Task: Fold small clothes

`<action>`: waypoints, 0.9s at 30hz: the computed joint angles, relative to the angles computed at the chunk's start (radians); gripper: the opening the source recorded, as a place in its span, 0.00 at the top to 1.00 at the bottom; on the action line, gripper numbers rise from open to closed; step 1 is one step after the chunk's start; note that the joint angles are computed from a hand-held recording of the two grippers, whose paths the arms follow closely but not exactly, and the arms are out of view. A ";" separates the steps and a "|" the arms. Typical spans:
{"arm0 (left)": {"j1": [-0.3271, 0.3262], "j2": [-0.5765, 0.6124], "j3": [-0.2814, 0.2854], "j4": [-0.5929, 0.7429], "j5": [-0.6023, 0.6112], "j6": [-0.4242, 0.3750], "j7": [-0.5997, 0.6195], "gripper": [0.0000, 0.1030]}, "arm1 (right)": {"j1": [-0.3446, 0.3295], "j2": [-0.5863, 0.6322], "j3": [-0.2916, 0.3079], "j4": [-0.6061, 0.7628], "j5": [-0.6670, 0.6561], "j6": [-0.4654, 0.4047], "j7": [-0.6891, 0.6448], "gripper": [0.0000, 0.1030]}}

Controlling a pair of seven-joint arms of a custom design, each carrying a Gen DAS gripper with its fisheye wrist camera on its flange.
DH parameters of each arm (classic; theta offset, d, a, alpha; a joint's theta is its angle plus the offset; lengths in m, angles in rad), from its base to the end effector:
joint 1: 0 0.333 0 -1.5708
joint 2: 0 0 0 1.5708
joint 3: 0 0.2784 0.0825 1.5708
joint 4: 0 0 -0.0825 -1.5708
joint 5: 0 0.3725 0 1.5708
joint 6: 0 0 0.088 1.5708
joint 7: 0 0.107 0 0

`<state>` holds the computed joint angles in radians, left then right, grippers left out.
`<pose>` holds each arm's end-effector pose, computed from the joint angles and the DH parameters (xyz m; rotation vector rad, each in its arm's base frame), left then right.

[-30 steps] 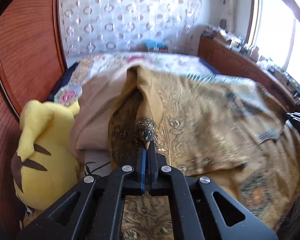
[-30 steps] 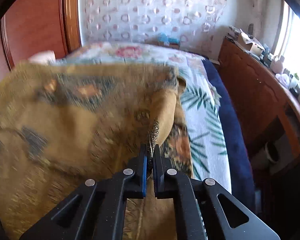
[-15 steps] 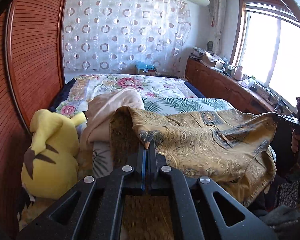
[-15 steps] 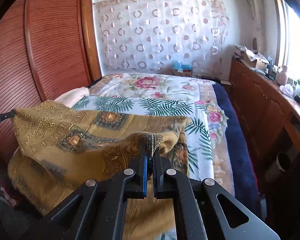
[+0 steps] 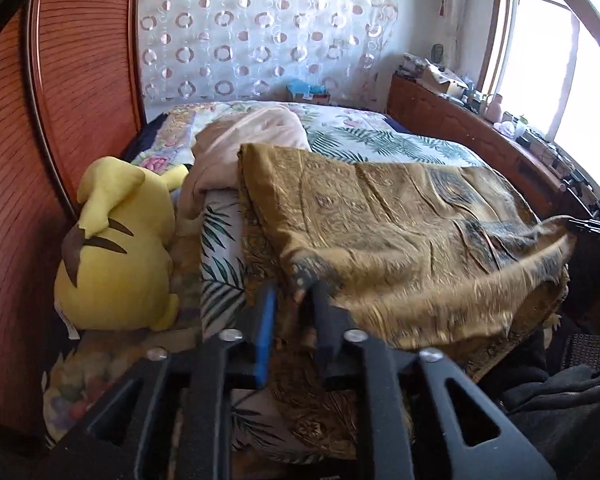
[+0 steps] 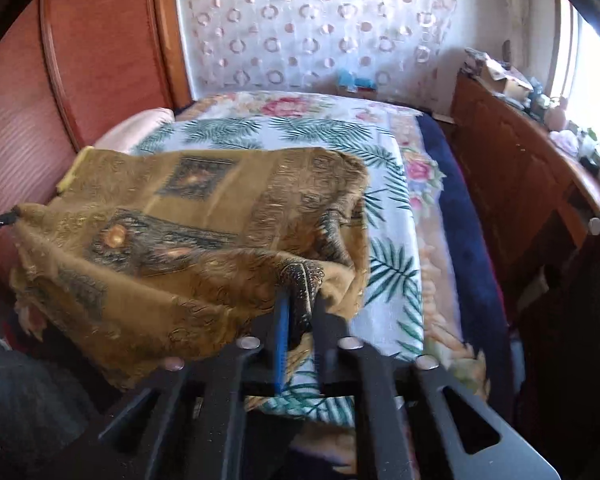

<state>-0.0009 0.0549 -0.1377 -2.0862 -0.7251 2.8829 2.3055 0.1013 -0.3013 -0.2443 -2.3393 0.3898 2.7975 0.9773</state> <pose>0.5848 -0.0420 0.4432 -1.5886 2.0125 -0.9668 0.4949 -0.0962 0.5031 -1.8337 1.6336 -0.6863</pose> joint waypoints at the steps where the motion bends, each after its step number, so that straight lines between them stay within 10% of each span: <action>1: 0.002 0.006 -0.002 0.013 -0.021 -0.002 0.016 0.60 | -0.008 0.014 0.012 0.013 -0.017 0.010 0.020 0.65; 7: 0.013 0.065 -0.011 0.101 -0.045 0.006 0.041 0.26 | -0.015 0.078 0.026 0.108 -0.024 0.020 0.020 0.47; 16: 0.003 0.339 0.021 0.440 0.240 -0.030 -0.217 0.25 | -0.028 0.335 0.061 0.338 0.128 0.047 -0.091 0.38; 27: -0.027 0.790 0.055 1.100 0.545 -0.302 -0.472 0.25 | -0.160 0.783 0.143 0.868 -0.020 -0.144 0.130 0.38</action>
<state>-0.0276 0.8453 -0.0823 -0.9858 -0.1796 2.5808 1.8333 -0.0587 0.4813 -0.1012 -1.4711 0.3700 2.6538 1.1071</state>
